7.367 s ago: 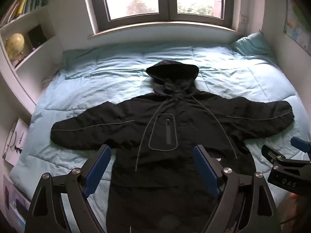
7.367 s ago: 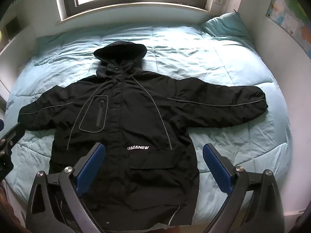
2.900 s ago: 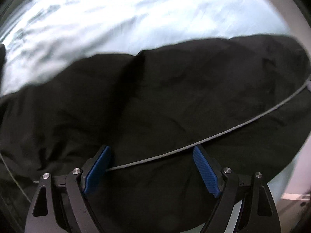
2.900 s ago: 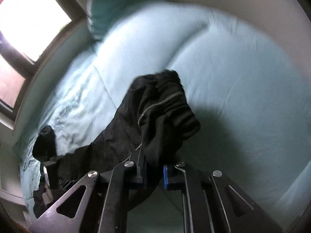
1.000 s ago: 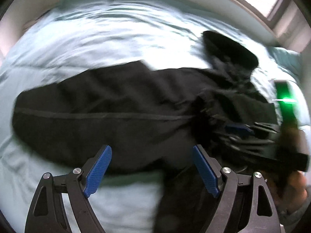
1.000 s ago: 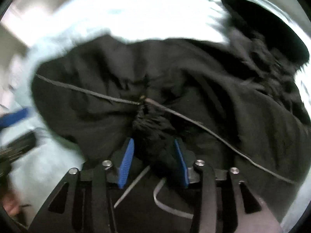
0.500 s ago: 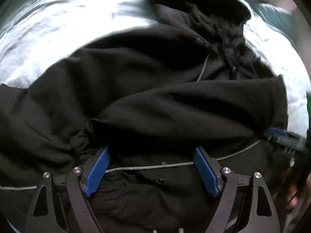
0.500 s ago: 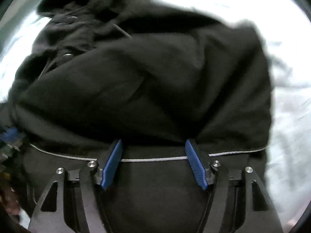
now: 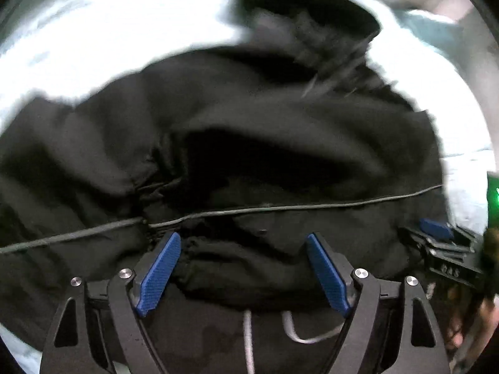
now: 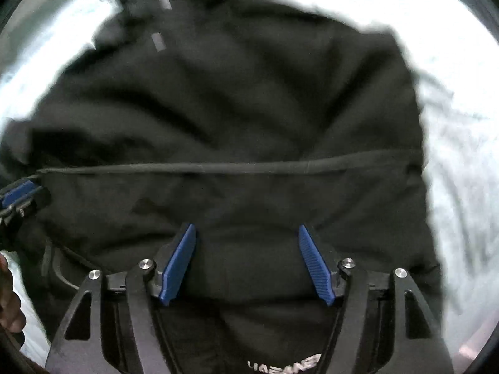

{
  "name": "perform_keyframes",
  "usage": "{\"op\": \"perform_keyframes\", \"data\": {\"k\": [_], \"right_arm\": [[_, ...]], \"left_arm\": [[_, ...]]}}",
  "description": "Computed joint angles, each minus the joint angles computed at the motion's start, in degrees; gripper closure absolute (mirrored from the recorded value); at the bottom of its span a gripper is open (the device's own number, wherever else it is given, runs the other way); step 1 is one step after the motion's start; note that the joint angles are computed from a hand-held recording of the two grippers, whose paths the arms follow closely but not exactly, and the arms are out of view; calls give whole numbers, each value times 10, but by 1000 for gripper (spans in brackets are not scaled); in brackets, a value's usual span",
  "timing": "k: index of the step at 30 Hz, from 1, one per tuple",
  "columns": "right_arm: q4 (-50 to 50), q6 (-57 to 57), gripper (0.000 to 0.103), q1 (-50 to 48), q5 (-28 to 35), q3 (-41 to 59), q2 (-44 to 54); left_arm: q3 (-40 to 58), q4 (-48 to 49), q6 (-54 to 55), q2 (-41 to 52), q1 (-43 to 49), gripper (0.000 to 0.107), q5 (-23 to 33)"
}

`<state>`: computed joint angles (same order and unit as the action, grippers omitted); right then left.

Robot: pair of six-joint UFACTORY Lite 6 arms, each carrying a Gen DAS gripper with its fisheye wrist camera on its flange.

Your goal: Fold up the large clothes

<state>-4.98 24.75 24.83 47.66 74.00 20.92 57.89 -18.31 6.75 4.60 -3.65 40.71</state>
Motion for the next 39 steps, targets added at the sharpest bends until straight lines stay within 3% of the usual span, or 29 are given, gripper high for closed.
{"op": "perform_keyframes", "data": {"k": [4,7,11,14,15,18,20,24,27,31,36,39], "right_arm": [[1,-13,31,-13,38,55,39],[12,-38,31,-26,81,135,74],[-5,-36,31,-7,121,174,77],[5,-31,31,14,140,196,82],[4,-24,31,26,145,202,79],[-28,-12,31,68,165,241,90],[-48,-14,31,88,187,287,117],[-39,-12,31,105,223,363,163],[-36,3,31,114,230,375,174],[-42,0,31,125,273,445,210],[-59,16,31,166,323,516,252],[-56,62,31,200,292,430,221]], "left_arm": [[5,26,-20,-38,-17,23,14],[-10,-3,11,-113,38,23,50],[-42,-45,129,-213,231,23,132],[-31,-66,227,-228,411,23,189],[-21,-48,234,-229,471,23,184],[53,-49,313,-154,651,23,204],[141,-79,369,-54,771,23,221],[338,-113,352,139,880,23,243],[488,-129,316,273,908,23,269],[676,-136,261,429,919,23,347],[755,-131,222,521,900,23,352],[833,-123,198,586,891,23,368]]}}
